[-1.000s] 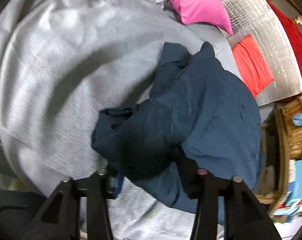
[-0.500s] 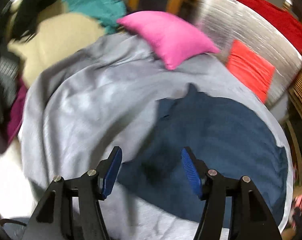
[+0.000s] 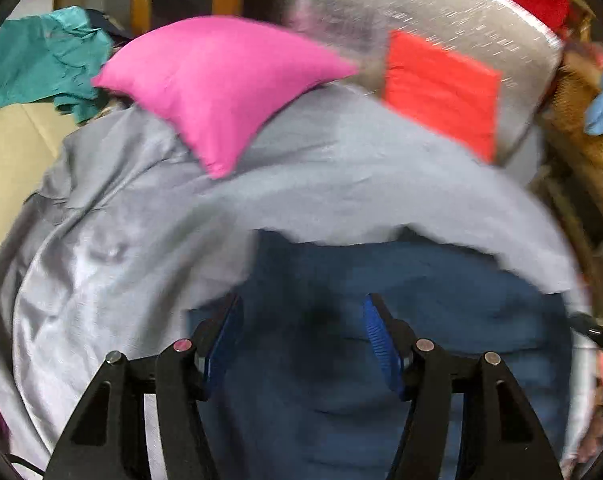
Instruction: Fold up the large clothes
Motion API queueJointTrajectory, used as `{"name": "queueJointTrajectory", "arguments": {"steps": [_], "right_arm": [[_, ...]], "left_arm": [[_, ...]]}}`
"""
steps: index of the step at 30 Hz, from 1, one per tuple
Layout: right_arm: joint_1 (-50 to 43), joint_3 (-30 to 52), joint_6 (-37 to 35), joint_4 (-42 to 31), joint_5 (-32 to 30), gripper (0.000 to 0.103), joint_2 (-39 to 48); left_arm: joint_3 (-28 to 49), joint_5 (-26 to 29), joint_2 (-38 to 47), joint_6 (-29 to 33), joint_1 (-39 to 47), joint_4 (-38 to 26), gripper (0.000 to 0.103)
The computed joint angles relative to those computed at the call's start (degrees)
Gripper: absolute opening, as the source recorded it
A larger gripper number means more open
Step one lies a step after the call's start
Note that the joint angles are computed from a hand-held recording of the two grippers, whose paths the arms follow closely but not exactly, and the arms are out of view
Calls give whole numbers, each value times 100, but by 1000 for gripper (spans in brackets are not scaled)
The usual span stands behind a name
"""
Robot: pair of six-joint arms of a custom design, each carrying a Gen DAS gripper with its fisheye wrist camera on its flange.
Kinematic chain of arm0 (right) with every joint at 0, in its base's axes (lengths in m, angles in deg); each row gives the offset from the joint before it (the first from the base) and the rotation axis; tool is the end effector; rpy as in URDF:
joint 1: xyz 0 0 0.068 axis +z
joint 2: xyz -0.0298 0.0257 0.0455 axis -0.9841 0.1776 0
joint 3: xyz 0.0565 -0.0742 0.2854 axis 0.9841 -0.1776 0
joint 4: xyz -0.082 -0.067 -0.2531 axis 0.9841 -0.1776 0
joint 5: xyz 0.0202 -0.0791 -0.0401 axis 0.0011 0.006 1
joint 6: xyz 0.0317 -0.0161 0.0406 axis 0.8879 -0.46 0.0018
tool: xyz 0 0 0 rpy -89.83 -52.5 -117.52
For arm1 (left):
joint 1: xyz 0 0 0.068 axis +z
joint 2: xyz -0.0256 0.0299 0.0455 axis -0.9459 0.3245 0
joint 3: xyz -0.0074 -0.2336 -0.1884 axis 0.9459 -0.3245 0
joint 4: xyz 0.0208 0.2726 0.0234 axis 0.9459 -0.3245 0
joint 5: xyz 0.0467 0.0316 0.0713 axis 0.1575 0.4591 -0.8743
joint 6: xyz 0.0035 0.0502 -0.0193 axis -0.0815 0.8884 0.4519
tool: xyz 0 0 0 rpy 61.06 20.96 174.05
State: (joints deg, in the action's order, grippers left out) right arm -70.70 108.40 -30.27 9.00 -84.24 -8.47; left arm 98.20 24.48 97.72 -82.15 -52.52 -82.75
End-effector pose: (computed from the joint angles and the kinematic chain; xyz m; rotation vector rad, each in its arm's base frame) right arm 0.2370 0.0449 0.3404 -0.1142 2.5311 0.3673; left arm 0.1838 0.0596 0.2980 -0.4736 2.4530 0.0367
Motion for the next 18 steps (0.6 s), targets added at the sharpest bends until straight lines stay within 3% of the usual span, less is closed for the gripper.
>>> {"name": "queueJointTrajectory", "arguments": {"steps": [1, 4, 7, 10, 12, 16, 17, 18], "right_arm": [[122, -38, 96, -111, 307, 71, 178], [-71, 251, -252, -366, 96, 70, 572], [-281, 423, -377, -211, -83, 70, 578], [-185, 381, -454, -34, 518, 70, 910], [-391, 380, -468, -11, 540, 70, 1150], [-1175, 493, -555, -159, -562, 68, 1525], [-1243, 476, -562, -137, -692, 58, 1572], [-1329, 472, -567, -154, -991, 36, 1643]], "left_arm": [[-6, -706, 378, -90, -94, -86, 62], [-46, -182, 657, 477, 183, -52, 63], [5, -348, 864, 459, 124, 134, 63], [71, -454, 1114, 293, 206, 383, 63], [136, -80, 1310, 305, 479, 433, 63], [168, 674, 1423, 415, 976, 319, 62], [190, 764, 1465, 395, 1035, 335, 58], [192, 819, 1489, 377, 1048, 334, 48]]}}
